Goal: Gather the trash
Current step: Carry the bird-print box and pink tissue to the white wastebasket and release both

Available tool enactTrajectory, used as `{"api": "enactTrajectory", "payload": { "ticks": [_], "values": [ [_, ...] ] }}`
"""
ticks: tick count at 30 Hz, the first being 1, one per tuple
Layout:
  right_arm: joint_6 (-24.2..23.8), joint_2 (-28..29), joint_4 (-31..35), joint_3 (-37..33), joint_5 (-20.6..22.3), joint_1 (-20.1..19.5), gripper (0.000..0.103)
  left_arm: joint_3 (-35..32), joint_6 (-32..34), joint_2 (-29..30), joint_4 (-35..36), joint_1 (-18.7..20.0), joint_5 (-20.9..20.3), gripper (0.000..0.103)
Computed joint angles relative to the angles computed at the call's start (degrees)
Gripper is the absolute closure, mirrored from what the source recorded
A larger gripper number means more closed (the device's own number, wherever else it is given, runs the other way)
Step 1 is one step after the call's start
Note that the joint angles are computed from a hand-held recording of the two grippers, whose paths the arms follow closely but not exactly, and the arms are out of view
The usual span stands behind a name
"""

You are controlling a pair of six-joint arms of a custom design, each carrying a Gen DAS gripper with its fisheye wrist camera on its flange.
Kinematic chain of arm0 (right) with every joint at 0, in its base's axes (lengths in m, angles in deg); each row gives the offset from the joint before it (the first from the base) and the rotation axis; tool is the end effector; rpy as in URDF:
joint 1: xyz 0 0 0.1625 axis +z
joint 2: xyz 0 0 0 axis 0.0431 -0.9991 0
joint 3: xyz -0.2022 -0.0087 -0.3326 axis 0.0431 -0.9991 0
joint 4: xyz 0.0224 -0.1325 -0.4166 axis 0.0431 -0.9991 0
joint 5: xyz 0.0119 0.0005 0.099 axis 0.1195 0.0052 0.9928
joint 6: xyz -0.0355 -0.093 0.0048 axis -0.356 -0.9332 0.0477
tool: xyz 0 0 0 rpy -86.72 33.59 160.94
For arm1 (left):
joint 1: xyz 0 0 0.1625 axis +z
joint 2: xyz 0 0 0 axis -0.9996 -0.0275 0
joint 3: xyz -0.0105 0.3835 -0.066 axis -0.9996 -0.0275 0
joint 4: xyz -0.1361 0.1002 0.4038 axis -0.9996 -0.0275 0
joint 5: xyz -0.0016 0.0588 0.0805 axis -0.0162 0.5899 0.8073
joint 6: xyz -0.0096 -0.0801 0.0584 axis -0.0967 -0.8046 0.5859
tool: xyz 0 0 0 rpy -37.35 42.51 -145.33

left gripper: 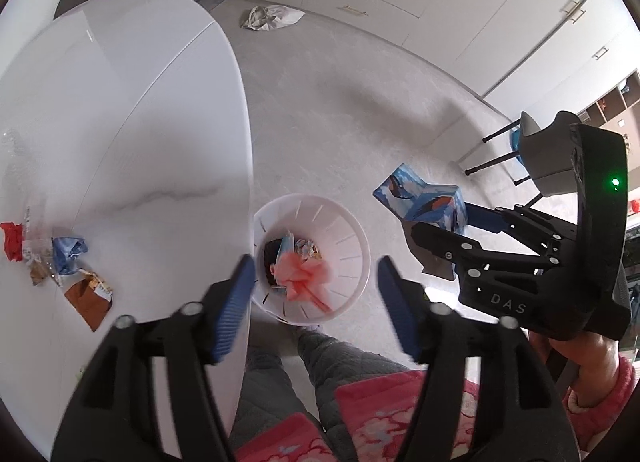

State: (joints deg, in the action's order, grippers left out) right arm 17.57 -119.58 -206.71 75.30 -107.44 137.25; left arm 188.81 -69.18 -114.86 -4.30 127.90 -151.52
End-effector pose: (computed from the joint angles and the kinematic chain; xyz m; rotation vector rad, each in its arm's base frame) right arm 0.4635 -0.3037 0.0982 -0.0706 -2.4912 0.5911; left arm -0.1900 -0.3767 0.4339 0.8259 2.5470 0.0210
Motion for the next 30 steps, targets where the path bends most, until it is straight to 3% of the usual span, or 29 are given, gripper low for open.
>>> {"api": "enactTrajectory", "payload": {
  "ticks": [4,9,15,17,19,21,30],
  "values": [
    [-0.2,-0.3,-0.1,0.4,0.6,-0.3,0.046,0.0,0.0,-0.2,-0.2,-0.8,0.2,0.022],
    [-0.7,0.2,-0.3,-0.1,1.1,-0.4,0.046,-0.3,-0.7,-0.6,0.1,-1.3,0.7,0.013],
    [-1.7,0.8,-0.3,-0.6,1.9,-0.7,0.045,-1.4,-3.0,-0.8,1.1,-1.8,2.2,0.012],
    [-1.6,1.2,-0.3,-0.8,2.6,-0.9,0.04,-2.1,-4.0,-0.6,2.1,-1.3,2.8,0.012],
    [-1.2,1.6,0.5,-1.5,2.9,-1.0,0.019,-2.7,-5.0,-0.7,2.5,-0.7,3.3,0.012],
    [-0.5,2.4,2.2,-2.6,2.7,-0.9,0.008,-3.4,-6.1,-0.9,3.0,-0.3,3.9,0.012],
    [-1.9,5.7,4.0,-6.4,2.6,-1.4,0.003,-5.1,-8.9,-2.0,4.6,0.7,7.3,0.008]
  ]
}}
